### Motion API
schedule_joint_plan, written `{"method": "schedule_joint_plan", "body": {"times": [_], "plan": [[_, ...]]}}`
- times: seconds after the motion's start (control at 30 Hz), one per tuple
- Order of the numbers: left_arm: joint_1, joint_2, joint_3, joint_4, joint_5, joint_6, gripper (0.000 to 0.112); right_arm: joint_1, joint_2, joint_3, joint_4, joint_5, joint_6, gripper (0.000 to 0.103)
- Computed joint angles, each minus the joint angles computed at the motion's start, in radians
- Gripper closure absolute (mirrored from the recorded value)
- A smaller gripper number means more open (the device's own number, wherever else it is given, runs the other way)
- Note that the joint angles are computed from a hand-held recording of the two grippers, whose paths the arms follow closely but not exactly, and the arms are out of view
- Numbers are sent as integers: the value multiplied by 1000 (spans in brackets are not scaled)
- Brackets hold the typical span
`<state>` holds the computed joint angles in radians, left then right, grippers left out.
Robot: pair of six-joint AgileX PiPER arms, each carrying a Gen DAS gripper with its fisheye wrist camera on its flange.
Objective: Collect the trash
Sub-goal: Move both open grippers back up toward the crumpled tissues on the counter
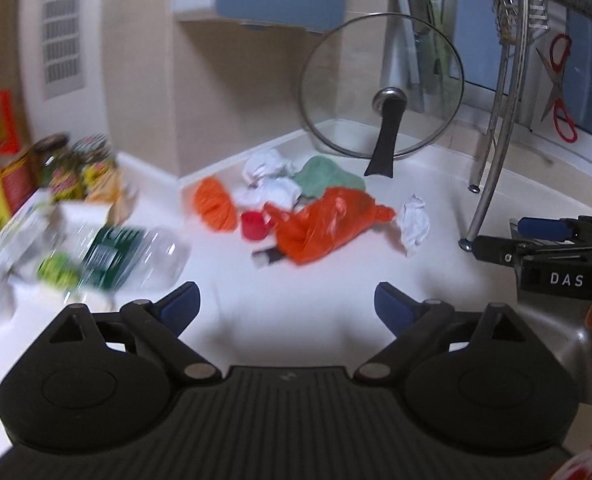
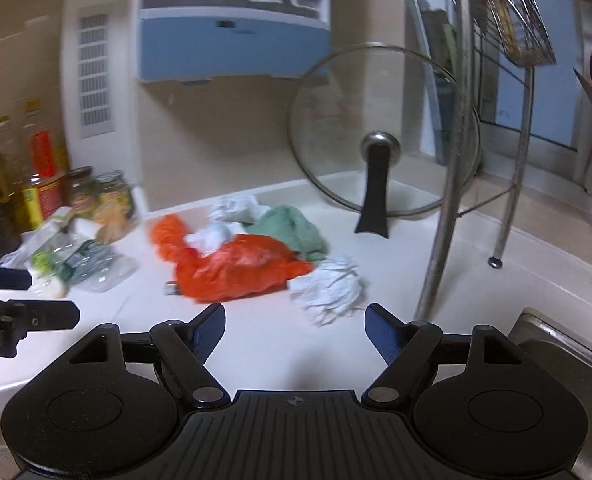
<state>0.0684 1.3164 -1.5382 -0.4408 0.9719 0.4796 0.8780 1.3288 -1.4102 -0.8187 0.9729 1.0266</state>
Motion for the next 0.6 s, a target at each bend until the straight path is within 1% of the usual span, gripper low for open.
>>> {"method": "schedule_joint_plan", "body": {"times": [0.07, 0.2, 0.37, 0.43, 0.6], "plan": [[-49, 58, -47, 39, -30, -4, 19, -69, 21, -12, 60, -43, -49, 26], [-114, 167, -133, 98, -57, 6, 19, -166, 76, -40, 139, -107, -104, 26], [-159, 268, -209, 144, -92, 60, 19, -256, 139, -64, 187, -179, -129, 26], [-169, 304, -240, 149, -95, 79, 19, -285, 174, -84, 210, -193, -145, 26], [-187, 396, -339, 175, -74, 96, 19, -348, 255, -134, 279, -238, -190, 26]]}}
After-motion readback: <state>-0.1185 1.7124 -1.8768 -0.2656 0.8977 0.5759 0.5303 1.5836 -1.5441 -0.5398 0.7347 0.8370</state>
